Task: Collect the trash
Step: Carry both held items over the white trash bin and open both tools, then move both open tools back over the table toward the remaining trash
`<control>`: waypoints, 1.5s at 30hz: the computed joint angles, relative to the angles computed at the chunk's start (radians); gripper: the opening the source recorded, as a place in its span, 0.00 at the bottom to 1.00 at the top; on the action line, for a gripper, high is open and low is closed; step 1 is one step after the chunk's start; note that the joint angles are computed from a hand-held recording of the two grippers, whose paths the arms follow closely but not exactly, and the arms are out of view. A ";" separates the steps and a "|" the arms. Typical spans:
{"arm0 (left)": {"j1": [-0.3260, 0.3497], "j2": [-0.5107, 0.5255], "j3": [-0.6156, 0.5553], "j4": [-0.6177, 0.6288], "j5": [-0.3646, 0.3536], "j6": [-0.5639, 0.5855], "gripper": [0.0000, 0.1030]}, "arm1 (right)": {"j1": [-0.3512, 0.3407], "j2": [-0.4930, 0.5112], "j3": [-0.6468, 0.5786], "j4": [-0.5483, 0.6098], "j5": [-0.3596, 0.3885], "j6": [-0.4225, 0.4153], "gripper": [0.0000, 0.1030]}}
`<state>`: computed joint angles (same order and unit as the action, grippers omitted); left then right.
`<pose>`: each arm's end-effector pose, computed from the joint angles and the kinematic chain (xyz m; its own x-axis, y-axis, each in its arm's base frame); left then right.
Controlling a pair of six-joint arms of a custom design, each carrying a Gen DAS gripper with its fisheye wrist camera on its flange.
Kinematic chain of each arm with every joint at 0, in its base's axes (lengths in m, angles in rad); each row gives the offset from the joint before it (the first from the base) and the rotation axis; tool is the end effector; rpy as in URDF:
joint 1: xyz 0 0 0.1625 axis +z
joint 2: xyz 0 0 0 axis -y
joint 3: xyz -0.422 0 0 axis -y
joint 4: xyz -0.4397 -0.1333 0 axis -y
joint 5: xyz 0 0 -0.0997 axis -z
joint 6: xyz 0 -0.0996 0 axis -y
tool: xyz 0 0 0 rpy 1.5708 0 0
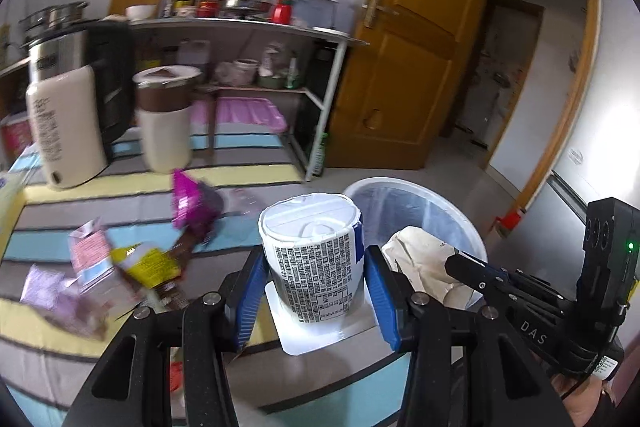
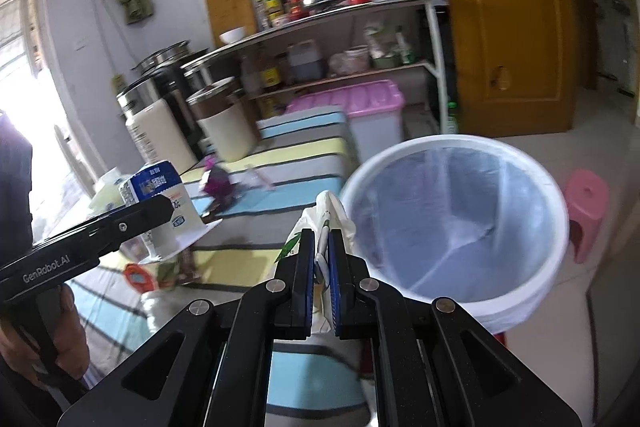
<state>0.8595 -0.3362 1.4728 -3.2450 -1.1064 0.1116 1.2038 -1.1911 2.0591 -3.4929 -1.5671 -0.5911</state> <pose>-0.3317 -0.6575 -0.1226 -0.7594 0.4799 -0.4393 0.6493 0.6010 -0.4661 -0.0821 -0.5860 0.2564 -0.8748 0.0385 0.4830 -0.3736 0.5812 -0.7230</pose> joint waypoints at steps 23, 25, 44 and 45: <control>0.003 0.271 -0.438 0.324 -0.138 0.039 0.49 | -0.086 0.007 -0.112 0.052 -0.084 0.039 0.08; 0.005 0.276 -0.446 0.332 -0.140 0.039 0.49 | -0.085 0.009 -0.113 0.054 -0.092 0.041 0.09; 0.016 0.190 -0.308 0.213 -0.147 0.016 0.53 | -0.078 -0.028 -0.034 -0.001 -0.040 0.042 0.14; 0.015 0.179 -0.288 0.195 -0.146 0.015 0.53 | -0.076 -0.032 -0.026 -0.001 -0.037 0.046 0.14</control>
<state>0.8745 -0.1571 1.1852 -3.0502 -1.2526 0.1270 1.1280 -1.2226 2.0329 -3.4941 -1.6041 -0.5447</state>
